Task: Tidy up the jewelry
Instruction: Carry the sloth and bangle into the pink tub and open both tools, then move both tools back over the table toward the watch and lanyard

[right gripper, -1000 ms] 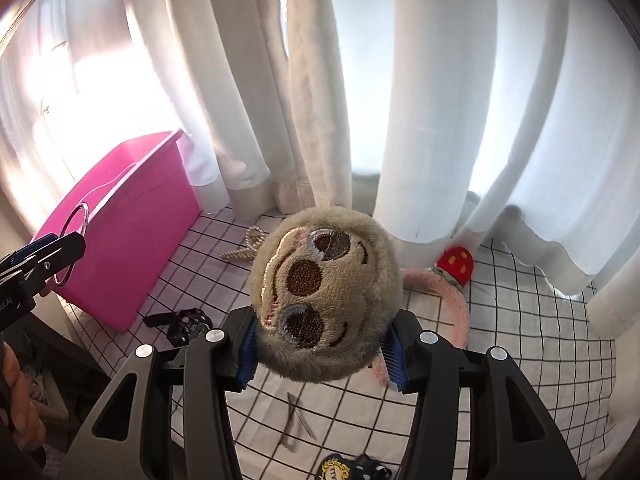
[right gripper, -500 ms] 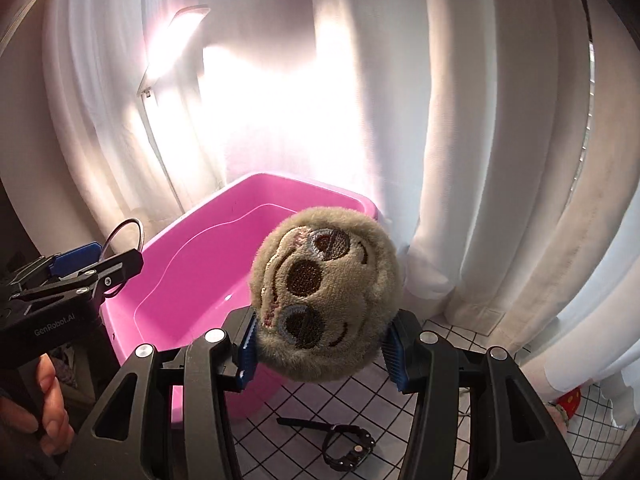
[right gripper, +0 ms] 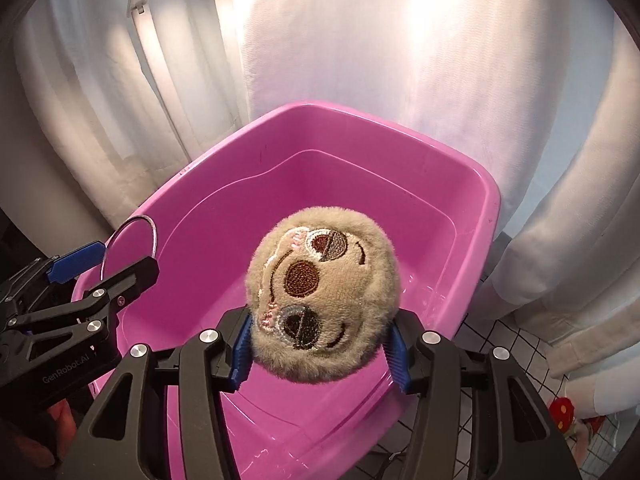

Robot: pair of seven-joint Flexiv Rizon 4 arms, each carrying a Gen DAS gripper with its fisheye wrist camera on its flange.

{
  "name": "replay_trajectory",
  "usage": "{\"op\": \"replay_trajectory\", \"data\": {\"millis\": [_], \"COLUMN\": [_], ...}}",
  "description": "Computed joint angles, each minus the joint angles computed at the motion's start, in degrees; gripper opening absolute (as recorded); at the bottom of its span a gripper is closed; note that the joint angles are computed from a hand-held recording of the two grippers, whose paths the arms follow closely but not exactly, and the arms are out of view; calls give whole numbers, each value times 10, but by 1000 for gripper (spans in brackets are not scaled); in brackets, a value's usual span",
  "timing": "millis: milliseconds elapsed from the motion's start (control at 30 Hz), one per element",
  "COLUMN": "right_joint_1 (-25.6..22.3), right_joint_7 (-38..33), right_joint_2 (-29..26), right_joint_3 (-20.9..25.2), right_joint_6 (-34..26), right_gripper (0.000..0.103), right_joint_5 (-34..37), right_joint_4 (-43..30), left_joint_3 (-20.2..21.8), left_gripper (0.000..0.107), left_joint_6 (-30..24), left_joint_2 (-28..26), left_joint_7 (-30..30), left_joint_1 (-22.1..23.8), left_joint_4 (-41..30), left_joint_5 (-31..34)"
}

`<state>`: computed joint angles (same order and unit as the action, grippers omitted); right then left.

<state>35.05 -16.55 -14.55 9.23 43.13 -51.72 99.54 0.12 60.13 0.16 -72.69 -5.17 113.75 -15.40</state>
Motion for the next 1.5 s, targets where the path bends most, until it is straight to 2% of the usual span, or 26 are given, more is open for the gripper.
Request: {"op": "replay_trajectory", "data": {"millis": [67,133,267,433,600,800,967,1233,1500], "right_joint_1": [0,3,9,10,5,-17,-45,-78,-72], "right_joint_7": [-6,-16,-9,7,49,127,203,255,296], "right_joint_2": [-1,-10,-13,-5,26,109,215,362,472], "right_joint_3": [2,1,-5,-3,5,37,88,167,237], "right_joint_6": [-12,-30,-41,-43,-34,-31,-76,-180,-281], "right_gripper": [59,62,62,65,65,65,65,65,65], "right_joint_5": [12,16,4,-7,-34,-64,-65,30,138], "right_joint_4": [-3,-16,-20,-12,22,105,194,288,340], "left_joint_3": [0,0,0,1,2,-1,-6,-23,-39], "left_gripper": [73,82,86,86,86,86,88,88,90], "left_joint_6": [-9,-16,-15,-15,-3,8,14,-6,-5], "left_joint_2": [-4,-6,-7,-5,8,51,90,124,144], "left_joint_7": [-2,-3,2,1,1,15,43,67,78], "left_joint_1": [2,3,3,3,1,-18,-56,-115,-169], "left_joint_4": [-3,-6,-6,-5,6,38,72,98,130], "left_joint_5": [3,6,5,4,7,-9,-51,-85,-101]}}
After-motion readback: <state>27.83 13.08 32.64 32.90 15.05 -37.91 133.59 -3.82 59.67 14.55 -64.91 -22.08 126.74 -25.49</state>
